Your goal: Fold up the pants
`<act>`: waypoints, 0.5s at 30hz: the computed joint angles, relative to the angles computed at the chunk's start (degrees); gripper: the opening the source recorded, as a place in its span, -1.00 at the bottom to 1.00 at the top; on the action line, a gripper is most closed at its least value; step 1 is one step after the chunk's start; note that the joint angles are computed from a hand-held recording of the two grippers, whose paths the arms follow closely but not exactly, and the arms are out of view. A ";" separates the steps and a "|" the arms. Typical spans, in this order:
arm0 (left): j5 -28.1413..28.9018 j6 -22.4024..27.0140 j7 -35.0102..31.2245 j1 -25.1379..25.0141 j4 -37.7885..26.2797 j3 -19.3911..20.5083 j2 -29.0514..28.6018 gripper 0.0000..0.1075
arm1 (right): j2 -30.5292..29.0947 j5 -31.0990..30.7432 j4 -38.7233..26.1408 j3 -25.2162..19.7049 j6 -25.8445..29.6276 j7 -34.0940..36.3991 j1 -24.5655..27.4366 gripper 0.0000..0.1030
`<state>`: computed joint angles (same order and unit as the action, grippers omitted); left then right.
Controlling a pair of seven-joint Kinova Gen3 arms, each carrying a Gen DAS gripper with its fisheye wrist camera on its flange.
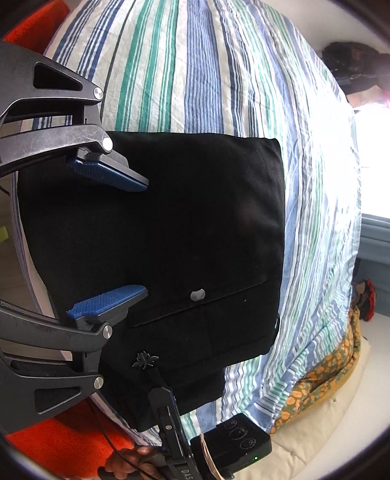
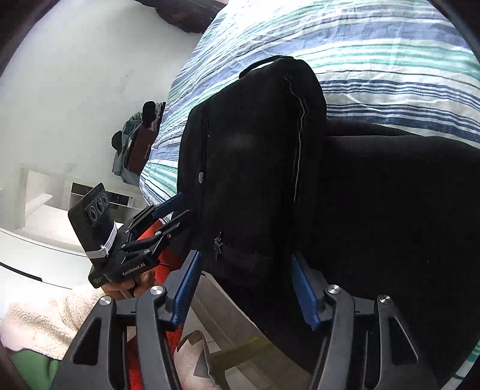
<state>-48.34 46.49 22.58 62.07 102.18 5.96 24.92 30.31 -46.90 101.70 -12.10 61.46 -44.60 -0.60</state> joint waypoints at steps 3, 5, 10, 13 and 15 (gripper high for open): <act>0.30 0.35 -0.34 -0.17 -0.19 0.07 -0.06 0.29 | -1.17 -0.84 1.67 2.58 -4.69 0.49 -5.16 0.06; 0.55 -0.52 0.05 -0.49 0.72 0.11 -1.03 0.35 | -4.37 1.78 3.10 4.32 -8.79 -1.77 -9.35 -0.29; -3.50 0.54 10.21 2.52 4.24 -0.72 -5.13 0.35 | -12.02 3.71 5.81 -1.01 -12.54 -3.20 -6.71 -0.57; -6.79 5.25 13.12 3.34 4.31 1.32 -6.64 0.35 | -17.47 0.74 7.67 -0.16 -11.29 -0.73 -5.24 -0.59; -8.33 8.81 14.05 3.95 3.82 2.67 -6.90 0.35 | -20.90 -0.19 8.71 1.47 -10.23 0.10 -4.97 -0.60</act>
